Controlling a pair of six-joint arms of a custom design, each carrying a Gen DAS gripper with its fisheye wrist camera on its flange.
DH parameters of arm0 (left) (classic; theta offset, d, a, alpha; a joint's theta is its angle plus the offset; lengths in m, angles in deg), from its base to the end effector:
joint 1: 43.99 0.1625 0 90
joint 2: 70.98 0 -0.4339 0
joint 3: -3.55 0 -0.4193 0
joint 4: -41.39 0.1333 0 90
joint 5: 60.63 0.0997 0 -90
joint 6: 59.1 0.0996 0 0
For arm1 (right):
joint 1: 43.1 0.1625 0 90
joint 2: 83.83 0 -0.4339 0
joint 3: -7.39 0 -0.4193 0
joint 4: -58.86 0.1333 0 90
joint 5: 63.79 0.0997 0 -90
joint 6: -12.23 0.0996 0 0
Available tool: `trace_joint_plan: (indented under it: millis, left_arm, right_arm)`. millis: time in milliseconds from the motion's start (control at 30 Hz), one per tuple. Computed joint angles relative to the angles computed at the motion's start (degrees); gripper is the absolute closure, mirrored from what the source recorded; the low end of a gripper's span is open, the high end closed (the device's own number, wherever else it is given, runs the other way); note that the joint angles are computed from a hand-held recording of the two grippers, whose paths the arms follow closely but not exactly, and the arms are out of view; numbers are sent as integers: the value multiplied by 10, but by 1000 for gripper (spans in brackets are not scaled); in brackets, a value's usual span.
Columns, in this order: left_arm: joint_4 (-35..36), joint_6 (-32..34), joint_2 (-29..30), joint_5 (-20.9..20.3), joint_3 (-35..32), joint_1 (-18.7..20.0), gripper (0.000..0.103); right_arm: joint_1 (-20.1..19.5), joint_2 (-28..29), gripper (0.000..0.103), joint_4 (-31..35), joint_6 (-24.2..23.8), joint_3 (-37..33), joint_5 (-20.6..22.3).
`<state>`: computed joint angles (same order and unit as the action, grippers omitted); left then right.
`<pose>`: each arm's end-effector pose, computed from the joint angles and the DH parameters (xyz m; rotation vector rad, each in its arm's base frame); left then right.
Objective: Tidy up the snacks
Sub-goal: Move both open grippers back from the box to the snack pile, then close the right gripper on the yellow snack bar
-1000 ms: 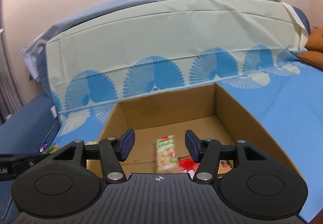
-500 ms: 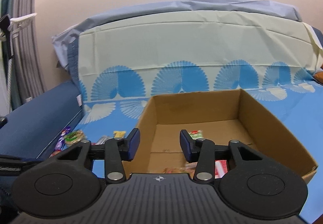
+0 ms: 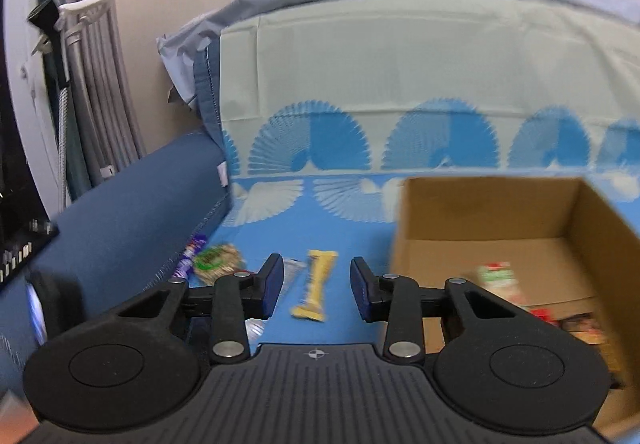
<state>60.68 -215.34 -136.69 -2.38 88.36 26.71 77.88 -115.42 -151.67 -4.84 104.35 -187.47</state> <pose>-0.0162 -0.6080 0.2900 0.5601 2.2975 -1.1060 0.4115 -0.5337 0.0431 0.6226 -2.3171 1.3156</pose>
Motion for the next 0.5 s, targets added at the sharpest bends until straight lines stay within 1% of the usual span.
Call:
trace_joint_plan:
  millis: [100, 133, 167, 200, 267, 300, 367, 433, 500]
  left_arm:
    - [9, 7, 25, -5, -23, 10, 51]
    - [13, 10, 32, -5, -30, 13, 50]
    - [16, 15, 39, -5, -37, 15, 47]
    - [17, 17, 46, -5, -43, 17, 40]
    - [16, 18, 56, -12, -52, 19, 34]
    - [17, 17, 62, -15, -58, 20, 34]
    - [16, 25, 71, -15, -64, 22, 34]
    - [13, 34, 74, -10, -67, 23, 34]
    - [14, 39, 77, -7, -69, 24, 34]
  right_arm:
    - [-1, 44, 64, 54, 29, -86, -12]
    - [-3, 60, 63, 75, 35, -117, -17]
    - [-6, 76, 61, 98, 39, -147, -24]
    - [-9, 95, 60, 131, 43, -182, -36]
    - [-17, 126, 53, 186, 52, -240, -61]
    - [-21, 139, 52, 213, 60, -263, -72]
    - [-32, 162, 49, 280, 93, -309, -92]
    - [-45, 178, 47, 342, 128, -343, -97]
    - [-56, 196, 44, 393, 149, -375, -103]
